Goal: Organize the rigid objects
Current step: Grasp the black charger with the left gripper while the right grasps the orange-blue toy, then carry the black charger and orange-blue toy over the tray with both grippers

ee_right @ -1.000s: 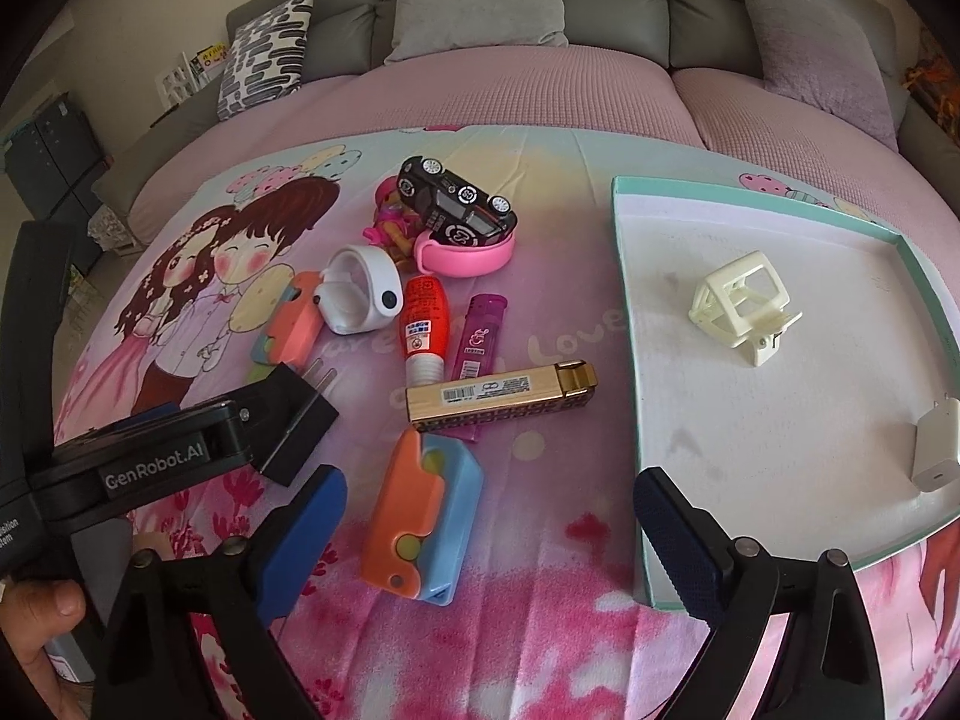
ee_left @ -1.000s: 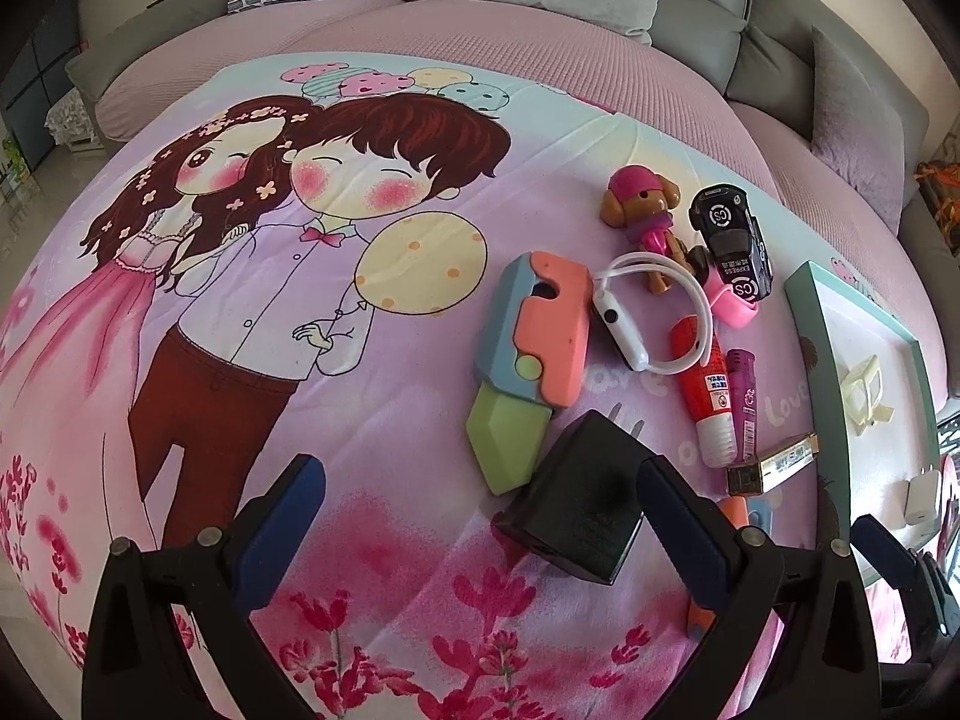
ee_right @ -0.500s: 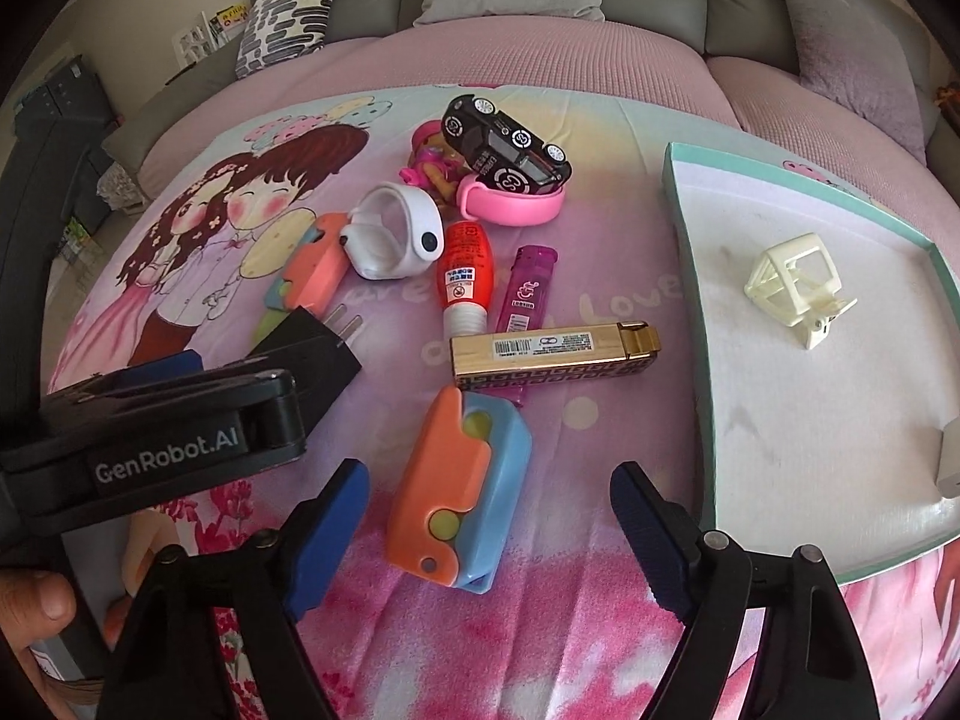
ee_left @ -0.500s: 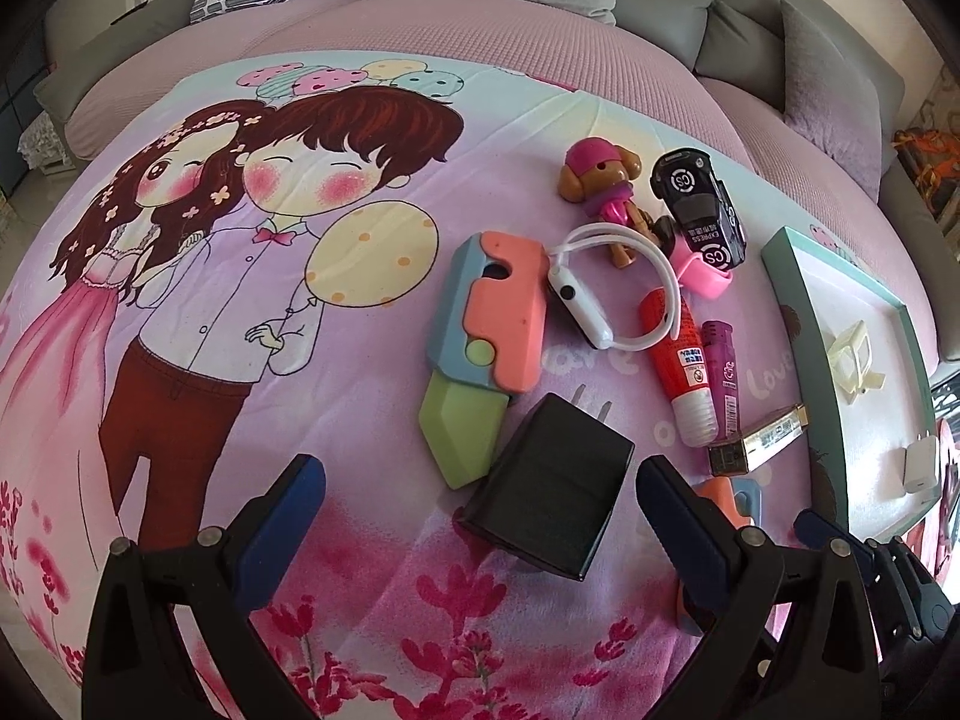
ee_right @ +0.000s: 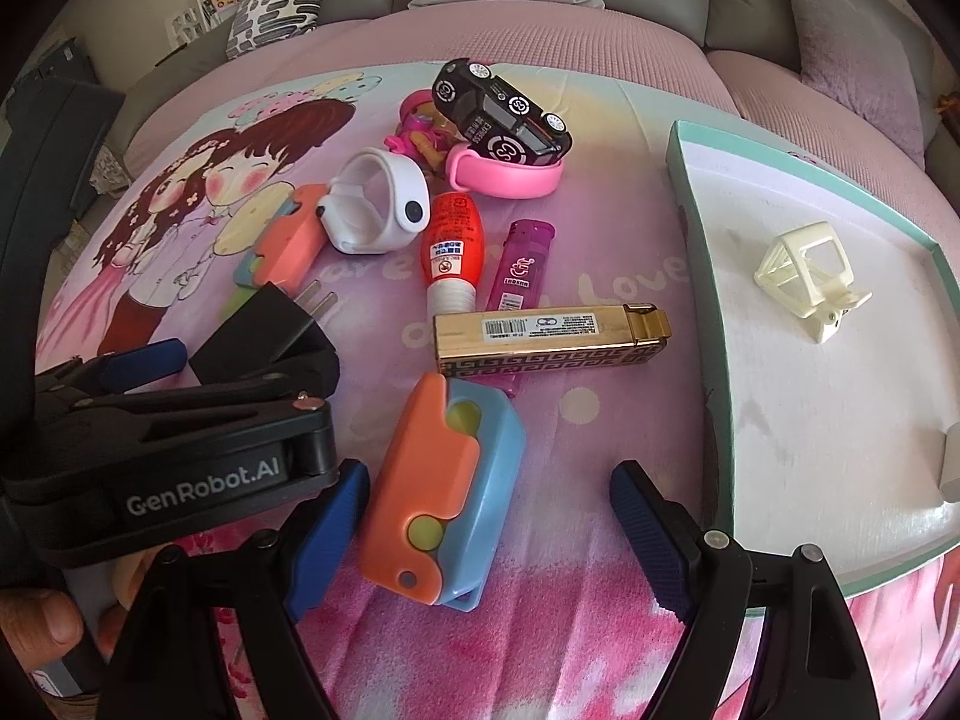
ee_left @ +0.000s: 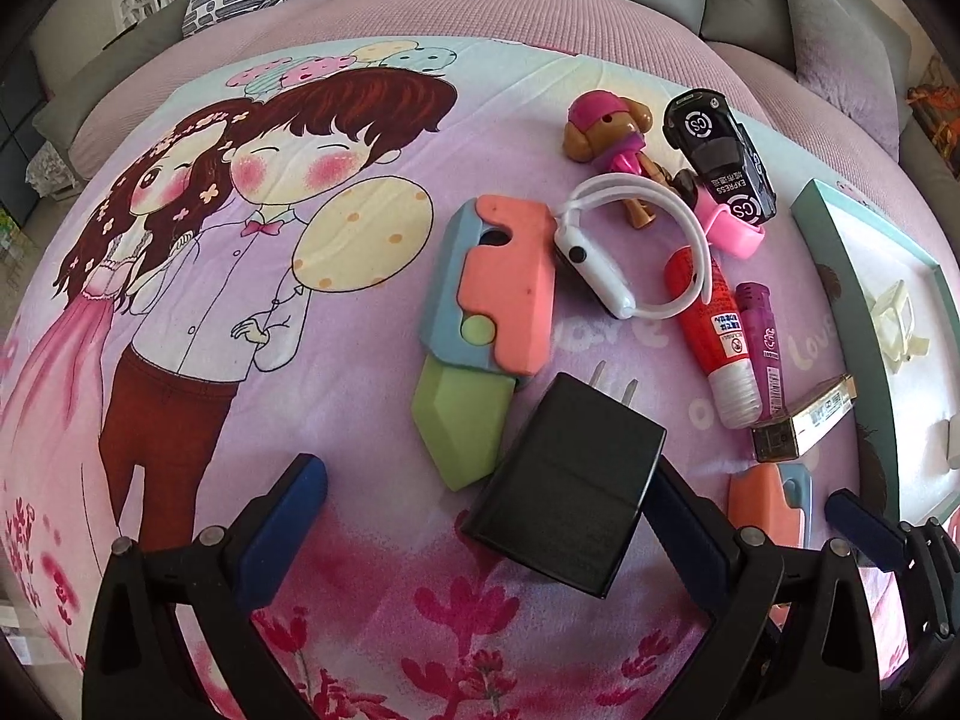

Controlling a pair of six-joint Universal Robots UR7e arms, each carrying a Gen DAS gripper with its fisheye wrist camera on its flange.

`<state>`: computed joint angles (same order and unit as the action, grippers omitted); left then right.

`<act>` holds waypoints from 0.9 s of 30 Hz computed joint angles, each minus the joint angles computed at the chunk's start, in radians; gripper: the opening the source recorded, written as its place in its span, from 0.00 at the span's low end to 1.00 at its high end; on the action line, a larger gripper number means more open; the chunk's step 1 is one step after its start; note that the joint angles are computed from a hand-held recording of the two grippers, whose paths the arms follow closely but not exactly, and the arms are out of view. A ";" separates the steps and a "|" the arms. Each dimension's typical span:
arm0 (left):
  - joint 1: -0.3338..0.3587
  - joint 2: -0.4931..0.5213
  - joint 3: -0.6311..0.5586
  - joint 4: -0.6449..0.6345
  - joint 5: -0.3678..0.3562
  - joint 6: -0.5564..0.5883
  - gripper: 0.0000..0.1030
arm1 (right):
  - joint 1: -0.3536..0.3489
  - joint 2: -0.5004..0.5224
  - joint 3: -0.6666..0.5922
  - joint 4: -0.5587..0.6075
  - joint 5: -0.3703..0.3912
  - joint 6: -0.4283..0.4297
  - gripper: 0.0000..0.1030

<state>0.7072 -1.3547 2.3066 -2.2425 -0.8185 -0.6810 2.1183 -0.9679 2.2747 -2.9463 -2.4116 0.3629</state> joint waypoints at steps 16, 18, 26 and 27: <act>-0.013 0.036 -0.013 -0.061 0.014 0.014 0.63 | -0.008 -0.030 0.028 -0.053 0.001 -0.003 0.61; -0.015 0.040 -0.017 -0.065 0.012 0.016 0.62 | -0.011 -0.037 0.033 -0.060 -0.003 0.003 0.52; -0.018 0.011 -0.007 -0.064 0.004 0.021 0.61 | -0.018 -0.053 0.046 -0.086 0.007 -0.001 0.44; -0.019 0.004 -0.005 -0.063 0.001 0.020 0.61 | -0.019 -0.055 0.047 -0.089 0.013 -0.003 0.44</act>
<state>0.6879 -1.3512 2.3015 -2.3057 -0.8173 -0.6610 2.0995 -1.0233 2.3216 -3.0355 -2.3985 0.3597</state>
